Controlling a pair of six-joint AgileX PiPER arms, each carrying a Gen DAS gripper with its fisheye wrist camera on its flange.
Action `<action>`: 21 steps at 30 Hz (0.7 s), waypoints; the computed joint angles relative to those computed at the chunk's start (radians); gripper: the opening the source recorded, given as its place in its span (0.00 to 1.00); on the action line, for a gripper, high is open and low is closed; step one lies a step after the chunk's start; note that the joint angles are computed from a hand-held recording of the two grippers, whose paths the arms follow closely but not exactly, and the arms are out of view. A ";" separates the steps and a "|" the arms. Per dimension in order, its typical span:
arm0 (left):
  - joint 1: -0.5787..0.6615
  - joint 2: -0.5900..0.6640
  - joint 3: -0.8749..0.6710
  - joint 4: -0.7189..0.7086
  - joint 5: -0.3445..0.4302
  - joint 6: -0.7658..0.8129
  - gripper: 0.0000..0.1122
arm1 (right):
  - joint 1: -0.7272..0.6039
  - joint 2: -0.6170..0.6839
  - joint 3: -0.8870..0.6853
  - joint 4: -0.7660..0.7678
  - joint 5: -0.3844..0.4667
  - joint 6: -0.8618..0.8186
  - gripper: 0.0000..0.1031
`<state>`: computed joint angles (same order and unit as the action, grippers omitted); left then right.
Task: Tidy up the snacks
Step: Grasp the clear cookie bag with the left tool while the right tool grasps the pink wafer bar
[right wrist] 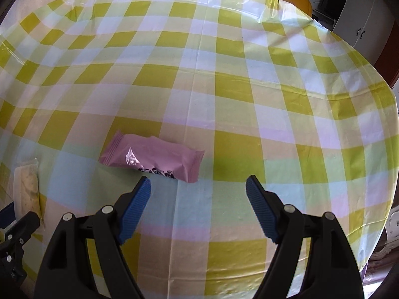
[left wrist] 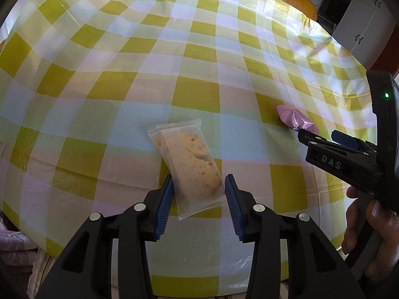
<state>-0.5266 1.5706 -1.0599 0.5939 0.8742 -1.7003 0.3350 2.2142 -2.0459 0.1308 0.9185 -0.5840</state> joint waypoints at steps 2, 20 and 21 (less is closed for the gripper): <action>-0.001 -0.001 0.004 0.006 -0.005 -0.007 0.36 | 0.018 0.029 -0.053 -0.022 0.019 0.021 0.76; 0.000 -0.006 0.024 0.039 -0.024 -0.028 0.35 | 0.025 0.219 -0.412 0.109 0.283 0.067 0.49; -0.001 -0.006 0.024 0.039 -0.023 -0.029 0.35 | 0.023 0.206 -0.385 0.115 0.267 0.061 0.49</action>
<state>-0.5272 1.5646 -1.0358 0.6329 0.8507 -1.7289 0.3585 2.4201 -2.4309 0.2455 1.1858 -0.5229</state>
